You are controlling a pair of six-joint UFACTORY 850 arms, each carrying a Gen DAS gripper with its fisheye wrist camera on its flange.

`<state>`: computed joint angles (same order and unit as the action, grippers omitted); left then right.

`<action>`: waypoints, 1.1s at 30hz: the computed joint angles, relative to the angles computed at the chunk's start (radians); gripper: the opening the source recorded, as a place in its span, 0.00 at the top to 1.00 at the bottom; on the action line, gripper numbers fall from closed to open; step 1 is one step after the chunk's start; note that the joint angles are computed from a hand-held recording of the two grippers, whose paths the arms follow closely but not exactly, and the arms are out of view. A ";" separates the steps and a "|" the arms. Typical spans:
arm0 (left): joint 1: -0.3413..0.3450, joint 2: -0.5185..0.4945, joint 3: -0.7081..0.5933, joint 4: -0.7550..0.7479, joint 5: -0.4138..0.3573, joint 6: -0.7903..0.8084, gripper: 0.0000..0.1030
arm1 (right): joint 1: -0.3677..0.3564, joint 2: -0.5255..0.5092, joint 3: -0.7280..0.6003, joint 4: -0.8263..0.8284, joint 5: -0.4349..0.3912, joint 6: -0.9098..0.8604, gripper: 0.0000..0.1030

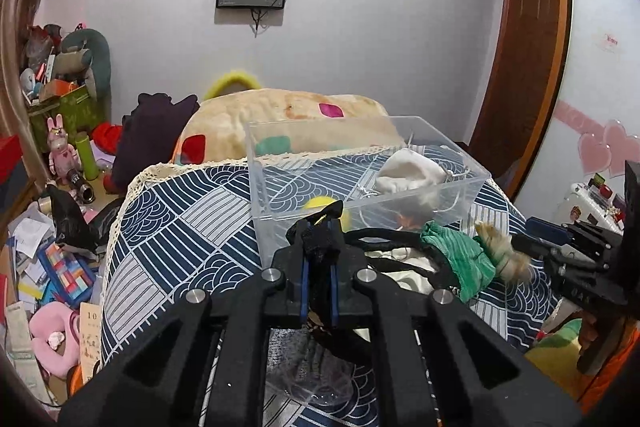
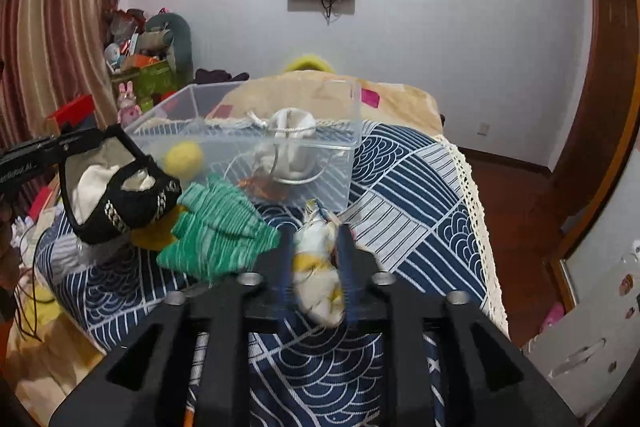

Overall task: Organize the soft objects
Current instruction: 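Grasp the black-and-white bag with the left tool while the right tool grasps the floral scrunchie, then lower the bag into the clear box with the left tool while the right drops the scrunchie in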

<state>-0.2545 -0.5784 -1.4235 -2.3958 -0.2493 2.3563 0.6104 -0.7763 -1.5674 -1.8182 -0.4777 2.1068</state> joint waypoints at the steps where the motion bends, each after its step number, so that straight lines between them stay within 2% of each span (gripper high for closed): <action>1: 0.001 0.001 0.001 0.000 -0.003 -0.002 0.94 | 0.001 0.001 0.004 -0.002 -0.007 0.002 0.57; 3: 0.001 0.005 0.007 -0.021 -0.007 0.022 0.94 | 0.005 0.003 0.013 -0.012 -0.021 0.017 0.50; 14: -0.008 0.031 0.026 -0.112 -0.025 0.125 0.94 | -0.030 -0.045 -0.025 0.231 0.079 -0.165 0.50; 15: -0.007 0.033 0.022 -0.111 -0.028 0.122 0.94 | -0.033 -0.039 -0.011 0.188 0.092 -0.112 0.51; 16: -0.007 0.034 0.019 -0.110 -0.030 0.121 0.94 | -0.034 -0.032 -0.001 0.165 0.100 -0.085 0.63; 17: -0.007 0.035 0.014 -0.107 -0.033 0.117 0.94 | -0.036 -0.025 0.007 0.146 0.115 -0.066 0.79; 20: -0.008 0.036 -0.002 -0.091 -0.035 0.111 0.94 | -0.035 -0.015 0.019 0.123 0.115 -0.032 0.87; 25: -0.016 0.025 -0.052 -0.078 -0.023 0.120 0.94 | -0.030 0.015 0.047 0.025 0.079 0.068 0.88; 28: -0.022 0.020 -0.077 -0.186 -0.022 0.226 0.94 | -0.025 0.033 0.054 -0.024 0.054 0.114 0.88; 33: -0.025 -0.003 -0.130 -0.287 -0.011 0.301 0.94 | -0.022 0.044 0.030 -0.072 0.035 0.124 0.88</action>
